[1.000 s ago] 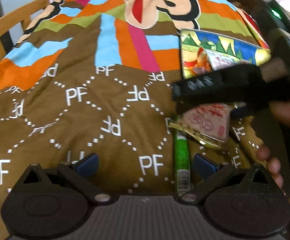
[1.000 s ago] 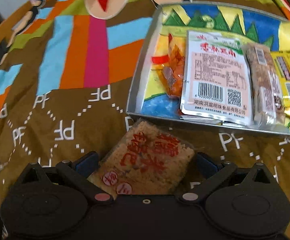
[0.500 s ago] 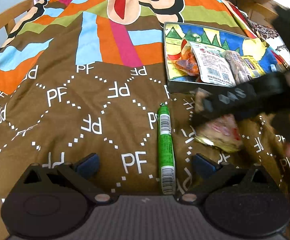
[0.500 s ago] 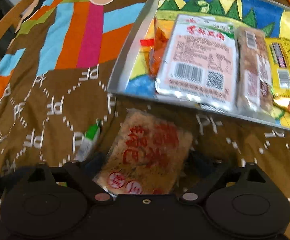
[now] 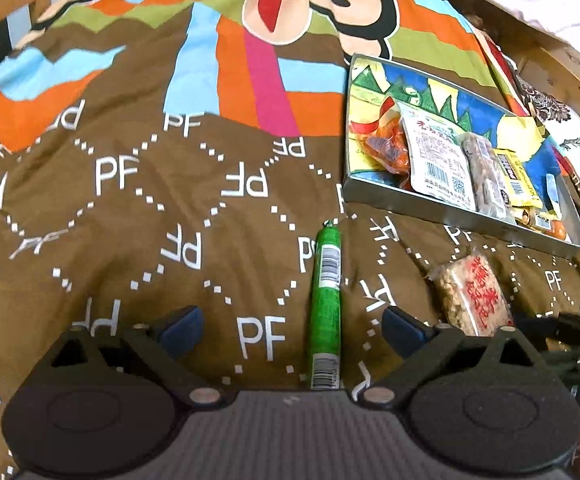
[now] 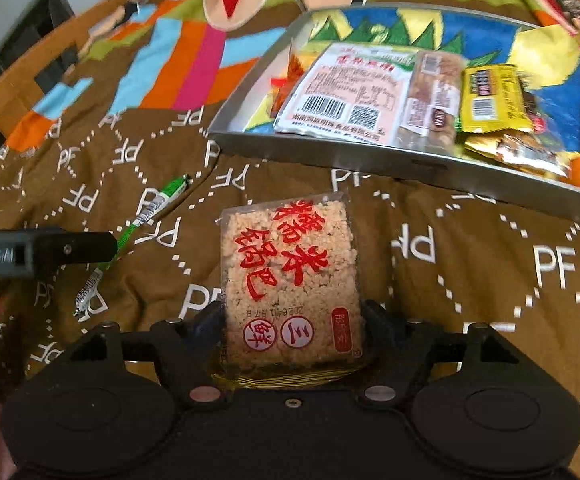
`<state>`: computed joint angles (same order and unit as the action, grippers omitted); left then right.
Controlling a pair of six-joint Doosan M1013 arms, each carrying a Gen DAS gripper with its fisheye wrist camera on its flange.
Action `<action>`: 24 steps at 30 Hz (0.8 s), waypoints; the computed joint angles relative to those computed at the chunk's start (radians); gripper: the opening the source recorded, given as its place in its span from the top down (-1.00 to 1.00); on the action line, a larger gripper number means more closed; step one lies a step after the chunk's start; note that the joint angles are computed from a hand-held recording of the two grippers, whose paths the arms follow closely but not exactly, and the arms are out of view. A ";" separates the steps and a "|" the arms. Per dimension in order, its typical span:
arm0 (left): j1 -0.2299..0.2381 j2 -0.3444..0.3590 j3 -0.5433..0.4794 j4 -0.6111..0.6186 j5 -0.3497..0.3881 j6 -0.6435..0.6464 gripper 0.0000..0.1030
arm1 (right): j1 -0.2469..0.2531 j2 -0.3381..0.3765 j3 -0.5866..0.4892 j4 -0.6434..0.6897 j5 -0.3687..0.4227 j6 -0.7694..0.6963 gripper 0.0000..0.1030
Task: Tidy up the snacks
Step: 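Grasp the green tube snack with the left gripper while the right gripper holds the rice-cake pack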
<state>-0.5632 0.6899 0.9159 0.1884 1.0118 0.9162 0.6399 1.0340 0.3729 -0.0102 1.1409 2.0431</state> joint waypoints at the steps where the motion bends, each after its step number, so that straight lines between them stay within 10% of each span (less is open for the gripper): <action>1: 0.000 0.001 -0.002 0.015 0.011 -0.007 -0.86 | 0.002 -0.027 0.060 -0.011 -0.045 0.017 -0.50; 24: -0.073 0.079 -0.104 0.273 0.170 0.222 -0.52 | 0.009 -0.053 0.128 -0.028 -0.118 -0.075 -0.64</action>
<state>-0.6366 0.7693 0.8118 0.4612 1.1813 1.1379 0.6489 0.9814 0.5012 -0.0385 1.0230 1.9684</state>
